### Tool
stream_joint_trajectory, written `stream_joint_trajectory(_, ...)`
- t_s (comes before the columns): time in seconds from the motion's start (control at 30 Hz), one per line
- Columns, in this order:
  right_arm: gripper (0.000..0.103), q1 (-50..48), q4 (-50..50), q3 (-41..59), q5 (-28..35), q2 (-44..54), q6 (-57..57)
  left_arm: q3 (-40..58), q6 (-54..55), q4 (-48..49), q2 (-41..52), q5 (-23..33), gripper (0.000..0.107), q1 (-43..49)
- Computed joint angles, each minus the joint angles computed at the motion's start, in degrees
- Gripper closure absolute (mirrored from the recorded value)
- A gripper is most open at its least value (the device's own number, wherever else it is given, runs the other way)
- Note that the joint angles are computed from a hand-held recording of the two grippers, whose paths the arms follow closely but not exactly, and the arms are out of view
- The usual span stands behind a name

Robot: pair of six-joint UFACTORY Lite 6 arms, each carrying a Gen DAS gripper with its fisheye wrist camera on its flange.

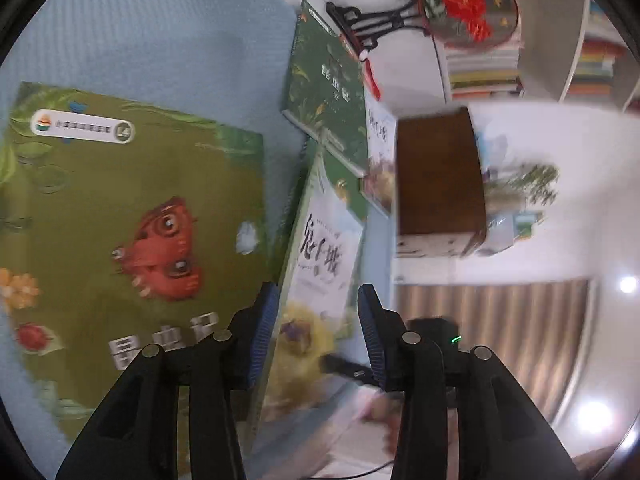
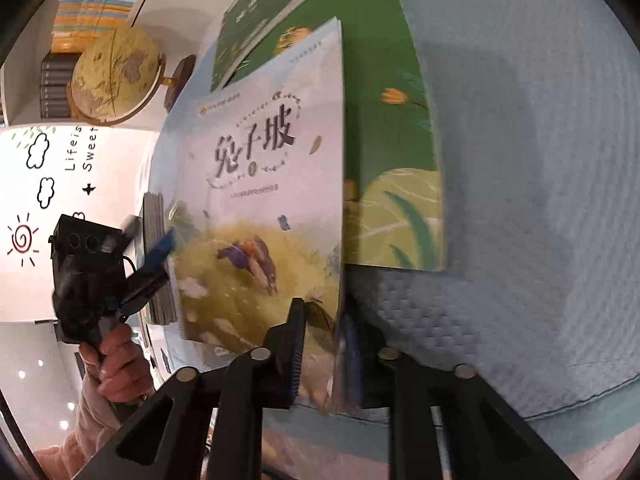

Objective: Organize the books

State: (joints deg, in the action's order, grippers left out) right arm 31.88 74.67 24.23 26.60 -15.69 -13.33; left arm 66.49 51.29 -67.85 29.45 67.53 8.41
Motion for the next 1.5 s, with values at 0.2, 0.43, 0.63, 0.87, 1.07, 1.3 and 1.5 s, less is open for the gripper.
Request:
stream_joint_trajectory(0.2, 0.092, -0.88, 0.82, -0.44, 0.94, -0.26, -1.34, 6.53, -4.99, 1.2, 6.41, 1.2, 0.07, -0.89)
stream_joint_trajectory(0.43, 0.092, -2.66, 2.91, -0.77, 2.93, 0.5, -5.65, 7.64, -7.54, 6.65, 7.48, -0.13, 0.074, -8.08)
stream_joint_trajectory(0.63, 0.092, -3.44, 4.47, -0.33, 3.76, 1.71, -8.0, 8.64, -16.14, 19.76, 2.03, -5.36, 0.079, -11.34)
stream_joint_trajectory(0.87, 0.09, -5.21, 8.78, -1.48, 5.16, 1.83, -12.19, 12.4, -25.18, 30.05, 1.48, -8.46, 0.085, -16.33)
stream_joint_trajectory(1.07, 0.089, -12.7, 26.62, -7.71, 13.93, 3.97, -31.83, 13.17, -26.78, 33.55, 1.75, -9.99, 0.085, -18.03)
stream_joint_trajectory(1.3, 0.081, -15.68, 34.98, -12.71, 20.86, 1.66, -40.72, 15.22, -29.19, 34.58, 3.34, -10.81, 0.085, -19.98)
stream_joint_trajectory(1.5, 0.082, -12.87, 30.77, -9.61, 14.99, 1.08, -36.72, 14.85, -30.28, 36.91, 2.75, -12.61, 0.085, -21.67)
